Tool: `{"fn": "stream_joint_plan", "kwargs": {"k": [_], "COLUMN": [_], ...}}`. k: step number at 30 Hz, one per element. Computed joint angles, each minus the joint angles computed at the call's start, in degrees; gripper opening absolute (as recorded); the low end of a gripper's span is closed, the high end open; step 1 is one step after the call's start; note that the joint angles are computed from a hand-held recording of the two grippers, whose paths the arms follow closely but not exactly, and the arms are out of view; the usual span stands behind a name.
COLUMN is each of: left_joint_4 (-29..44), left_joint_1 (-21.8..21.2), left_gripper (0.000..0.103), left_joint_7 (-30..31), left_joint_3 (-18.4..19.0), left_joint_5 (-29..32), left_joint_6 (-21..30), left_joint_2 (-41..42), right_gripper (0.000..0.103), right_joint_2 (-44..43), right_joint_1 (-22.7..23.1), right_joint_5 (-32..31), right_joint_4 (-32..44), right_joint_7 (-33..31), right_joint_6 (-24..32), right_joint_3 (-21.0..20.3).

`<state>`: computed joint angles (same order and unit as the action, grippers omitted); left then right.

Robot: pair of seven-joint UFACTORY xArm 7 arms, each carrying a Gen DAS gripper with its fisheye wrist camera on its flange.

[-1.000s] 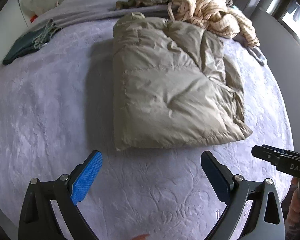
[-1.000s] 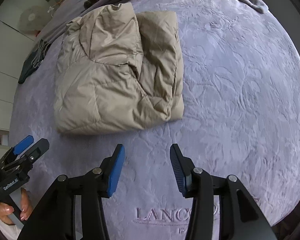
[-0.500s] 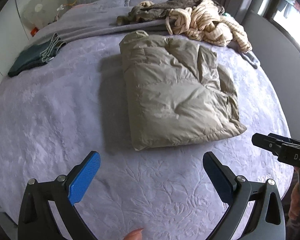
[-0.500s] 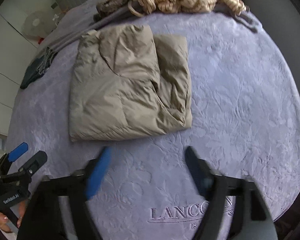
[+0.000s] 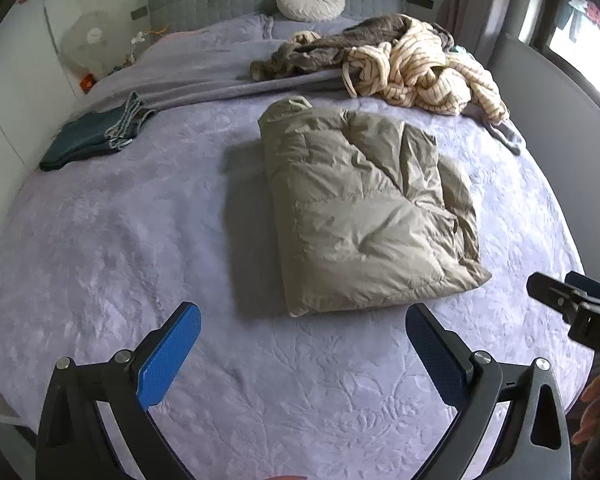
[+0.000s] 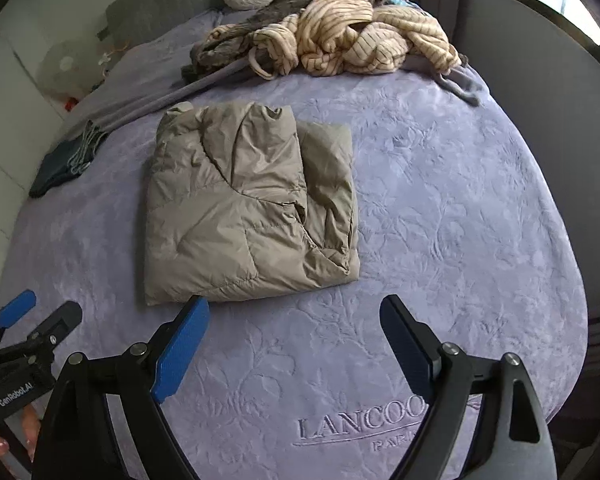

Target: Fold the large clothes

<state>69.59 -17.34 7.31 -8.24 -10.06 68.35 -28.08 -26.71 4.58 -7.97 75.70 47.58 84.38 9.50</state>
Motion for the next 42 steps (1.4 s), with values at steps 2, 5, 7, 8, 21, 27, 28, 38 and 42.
{"fn": "stream_joint_plan", "kwargs": {"k": [2,5,7,8,21,27,28,38,42], "left_joint_4": [0.1,1.1,1.6,1.9,4.6,5.5,5.6,5.6,5.7], "left_joint_1": [0.2,0.8,1.0,1.1,1.5,1.8,1.9,2.2,2.3], "left_gripper": [0.103,0.103,0.103,0.103,0.103,0.103,0.103,0.103,0.103], "left_joint_7": [-1.5,-4.5,-5.8,-6.4,-9.0,-9.3,-9.3,-9.3,-9.2], "left_joint_3": [-0.4,-1.2,-1.6,-1.8,-3.0,-3.3,-3.2,-3.0,-3.0], "left_joint_5": [0.1,1.1,1.7,2.2,4.8,5.0,5.0,4.9,4.8], "left_joint_6": [0.6,2.3,3.1,3.4,9.0,9.4,9.4,9.6,9.6], "left_joint_2": [-0.8,-1.9,-2.9,-3.6,-8.2,-8.7,-8.7,-9.3,-9.3], "right_gripper": [0.089,0.089,0.089,0.089,0.089,0.089,0.089,0.089,0.089], "right_joint_2": [-0.1,0.3,-0.2,-0.5,-1.8,-2.6,-2.7,-3.2,-3.2], "right_joint_1": [0.4,0.5,0.5,0.5,-0.7,-1.0,-1.1,-1.2,-1.2], "right_joint_5": [-0.3,-1.3,-1.3,-1.4,-1.9,-1.6,-1.6,-1.7,-1.7], "right_joint_4": [0.6,2.5,3.1,3.6,9.1,9.0,9.0,9.6,9.9], "right_joint_7": [-1.9,-4.2,-5.0,-5.5,-6.3,-6.1,-6.1,-6.5,-6.6], "right_joint_6": [0.3,2.3,2.5,2.6,6.3,6.9,6.9,7.3,7.4], "right_joint_3": [-0.2,0.1,0.1,0.1,1.3,1.6,1.7,2.1,2.2]}}
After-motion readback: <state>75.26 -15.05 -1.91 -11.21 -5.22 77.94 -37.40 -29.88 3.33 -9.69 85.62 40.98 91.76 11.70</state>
